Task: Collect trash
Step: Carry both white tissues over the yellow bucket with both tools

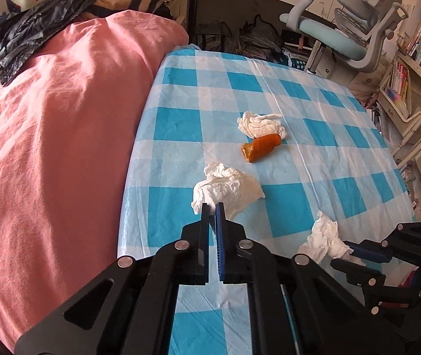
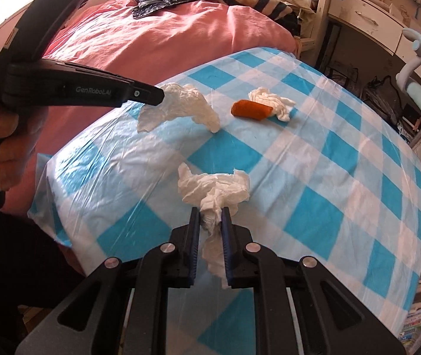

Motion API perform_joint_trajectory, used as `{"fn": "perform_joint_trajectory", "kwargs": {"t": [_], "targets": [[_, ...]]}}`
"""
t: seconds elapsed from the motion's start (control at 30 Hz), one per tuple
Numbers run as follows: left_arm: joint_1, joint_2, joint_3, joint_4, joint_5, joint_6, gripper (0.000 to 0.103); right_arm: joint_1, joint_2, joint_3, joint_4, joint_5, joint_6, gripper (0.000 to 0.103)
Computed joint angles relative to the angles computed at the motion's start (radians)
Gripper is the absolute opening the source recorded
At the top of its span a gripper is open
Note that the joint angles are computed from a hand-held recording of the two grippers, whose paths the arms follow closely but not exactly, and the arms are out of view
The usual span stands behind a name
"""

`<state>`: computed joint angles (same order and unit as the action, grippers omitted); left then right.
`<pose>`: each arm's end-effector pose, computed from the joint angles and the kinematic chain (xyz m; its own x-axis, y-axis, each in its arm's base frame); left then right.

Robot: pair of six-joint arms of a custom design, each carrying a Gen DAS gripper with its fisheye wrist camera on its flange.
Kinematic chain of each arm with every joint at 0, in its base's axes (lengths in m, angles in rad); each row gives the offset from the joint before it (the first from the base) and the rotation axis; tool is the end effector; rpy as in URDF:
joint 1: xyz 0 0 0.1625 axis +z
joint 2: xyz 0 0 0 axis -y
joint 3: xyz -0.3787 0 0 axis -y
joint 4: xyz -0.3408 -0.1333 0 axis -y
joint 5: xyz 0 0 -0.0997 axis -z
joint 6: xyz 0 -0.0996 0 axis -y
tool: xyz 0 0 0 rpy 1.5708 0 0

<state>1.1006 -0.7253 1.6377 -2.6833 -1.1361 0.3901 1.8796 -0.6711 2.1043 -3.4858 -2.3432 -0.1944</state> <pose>-0.1190 -0.6210 0.0754 -0.6140 0.6433 -0.4573 0.7326 0.6802 -0.0269 0.2020 -0.4234 0.0434 -0.7139 -0.0744 0.6963 -0.4151 0.8458 -0.3352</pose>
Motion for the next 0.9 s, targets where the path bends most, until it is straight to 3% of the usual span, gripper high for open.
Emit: {"fn": "perform_joint_trajectory", "kwargs": {"t": [0.23,0.43,0.9], "targets": [[-0.031,-0.086,0.146,-0.069,-0.015,0.068,0.004,0.063,-0.038,0.088,0.021,-0.046,0.045,0.015],[-0.077,-0.143,0.285,-0.203,0.02,0.138,0.004,0.118,-0.057,0.165,-0.063,-0.04,0.094,0.015],[-0.132,-0.32,0.549,-0.394,0.003,0.168,0.004,0.223,0.0,0.246,-0.179,-0.025,0.2,0.015]]}}
